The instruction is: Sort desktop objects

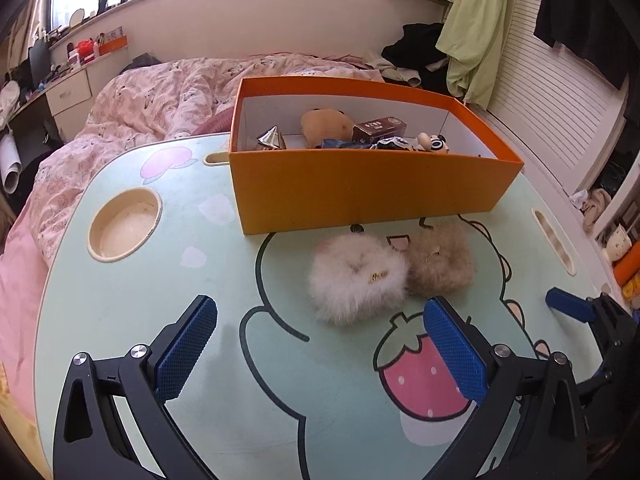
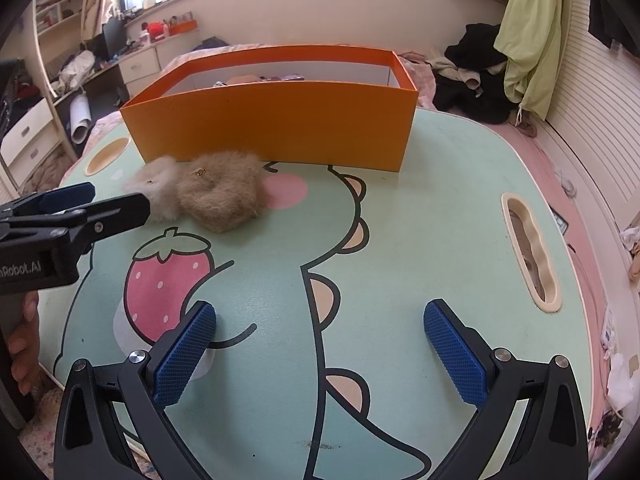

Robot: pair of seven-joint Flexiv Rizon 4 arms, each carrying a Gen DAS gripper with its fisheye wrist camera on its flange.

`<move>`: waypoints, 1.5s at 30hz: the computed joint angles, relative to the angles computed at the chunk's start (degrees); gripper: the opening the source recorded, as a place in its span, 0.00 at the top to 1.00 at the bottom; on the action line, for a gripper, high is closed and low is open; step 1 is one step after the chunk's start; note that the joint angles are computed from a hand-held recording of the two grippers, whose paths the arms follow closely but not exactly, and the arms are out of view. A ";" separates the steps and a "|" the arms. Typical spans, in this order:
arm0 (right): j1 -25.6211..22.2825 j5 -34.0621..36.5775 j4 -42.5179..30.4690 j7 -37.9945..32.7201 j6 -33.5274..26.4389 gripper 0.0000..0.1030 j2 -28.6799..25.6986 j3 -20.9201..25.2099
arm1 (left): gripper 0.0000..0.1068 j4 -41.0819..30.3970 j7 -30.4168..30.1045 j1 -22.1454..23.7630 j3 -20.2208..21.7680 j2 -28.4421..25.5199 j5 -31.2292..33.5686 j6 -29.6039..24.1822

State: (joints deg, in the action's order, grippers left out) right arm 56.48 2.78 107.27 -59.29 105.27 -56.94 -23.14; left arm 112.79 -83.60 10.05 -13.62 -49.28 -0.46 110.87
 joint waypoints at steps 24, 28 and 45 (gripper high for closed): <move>-1.27 -0.17 -0.22 -0.83 1.22 0.00 0.24 1.27 | 0.66 6.28 -1.30 9.49 -6.00 -1.60 13.64 11.74; -7.80 -2.06 -1.07 -3.80 5.74 0.00 1.61 8.60 | 0.66 7.35 -2.84 10.49 -5.95 -1.79 16.41 12.57; -14.69 -8.91 -17.32 -3.05 -5.56 0.38 -2.25 15.17 | 0.62 4.43 -4.84 5.77 -2.12 -0.88 12.14 10.45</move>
State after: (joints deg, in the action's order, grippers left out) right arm 41.78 -6.13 89.96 -62.34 99.71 -59.19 -7.97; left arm 117.23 -88.44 15.82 -15.74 -50.16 11.68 121.31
